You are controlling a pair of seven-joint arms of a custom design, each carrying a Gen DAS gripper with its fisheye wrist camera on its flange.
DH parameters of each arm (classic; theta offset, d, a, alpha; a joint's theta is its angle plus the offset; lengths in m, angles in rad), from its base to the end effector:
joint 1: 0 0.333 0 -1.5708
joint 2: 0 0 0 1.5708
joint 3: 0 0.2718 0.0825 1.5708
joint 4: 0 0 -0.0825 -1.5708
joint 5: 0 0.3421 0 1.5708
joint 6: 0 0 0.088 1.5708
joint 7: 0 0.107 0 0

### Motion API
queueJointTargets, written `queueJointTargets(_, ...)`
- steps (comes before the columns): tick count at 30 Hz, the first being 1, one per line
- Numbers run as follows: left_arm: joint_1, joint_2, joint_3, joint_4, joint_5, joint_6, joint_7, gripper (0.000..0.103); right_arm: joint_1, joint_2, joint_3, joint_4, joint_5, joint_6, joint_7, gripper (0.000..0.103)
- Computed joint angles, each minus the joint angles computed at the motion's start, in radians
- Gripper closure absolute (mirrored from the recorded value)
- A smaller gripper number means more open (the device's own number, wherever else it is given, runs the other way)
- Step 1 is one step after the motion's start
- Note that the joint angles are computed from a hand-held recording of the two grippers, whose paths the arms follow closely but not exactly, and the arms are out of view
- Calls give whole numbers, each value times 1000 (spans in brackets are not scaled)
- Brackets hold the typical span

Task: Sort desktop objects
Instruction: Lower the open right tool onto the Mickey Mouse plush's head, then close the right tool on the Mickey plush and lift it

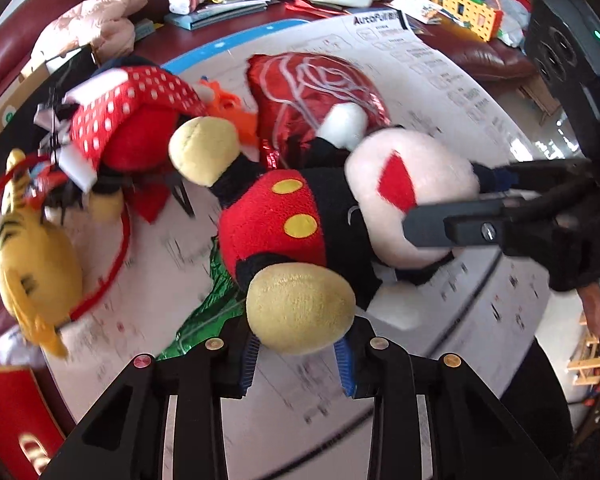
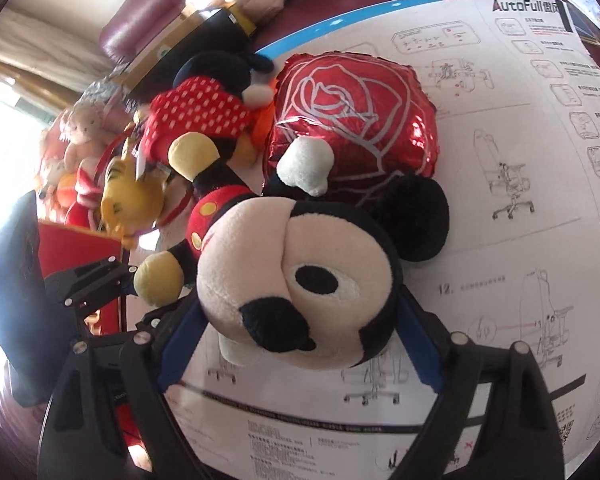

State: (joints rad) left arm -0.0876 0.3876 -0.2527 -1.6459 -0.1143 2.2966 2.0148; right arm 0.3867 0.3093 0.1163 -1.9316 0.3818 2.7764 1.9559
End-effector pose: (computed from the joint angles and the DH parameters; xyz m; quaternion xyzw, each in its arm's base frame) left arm 0.6028 -0.1971 0.4013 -0.4210 0.8920 -0.1599 0.0385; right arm 0.5435 0.2751 0.3700 -0.5994 0.7467 0.0345 0.2864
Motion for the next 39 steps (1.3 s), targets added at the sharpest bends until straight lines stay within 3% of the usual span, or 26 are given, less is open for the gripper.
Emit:
queueJointTargets(3,18,-87,-16,-113,-55,8,34,70,9,-27,7,-37,-3,5,-11,12)
queueJointTargets(6,36,-147,-36,-170,-193,-53,108,71,3,-34,30,-44,32,15,-40,10)
queueJointTargets(8,11,-197,-30,-229,-200,-19,132,70,-15,-30,64,-38,106,21,-104,11)
queueJointTargets(10,-10,-233,-19,-271,-202,1,145,70,10,-30,55,-33,90,29,-104,13)
queueJointTargets(11,-15,-239,-8,-273,-201,-10,136,70,46,-41,19,-47,25,54,-46,14)
queueJointTargets(13,-18,-248,12,-273,-196,-35,113,70,32,-70,36,-90,70,112,-54,15)
queueJointTargets(15,-11,-247,34,-255,-193,-64,74,70,33,-100,25,-122,64,114,-38,15)
queueJointTargets(18,9,-255,57,-236,-201,-76,32,49,38,-146,4,-174,23,108,14,15)
queueJointTargets(19,14,-265,63,-241,-198,-59,24,33,34,-159,7,-190,33,114,18,15)
queueJointTargets(20,18,-273,68,-244,-190,-41,15,23,32,-171,7,-207,34,118,28,15)
queueJointTargets(22,21,-270,77,-234,-155,0,-10,23,30,-191,7,-235,31,118,50,15)
queueJointTargets(27,39,-118,85,-21,-86,-32,-124,23,35,-203,-4,-256,-19,112,147,15)
queueJointTargets(33,42,81,61,221,9,-97,-179,23,6,-185,-12,-246,-5,91,225,31)
queueJointTargets(39,66,217,11,359,-29,-166,-153,23,-42,-97,20,-149,127,39,128,32)
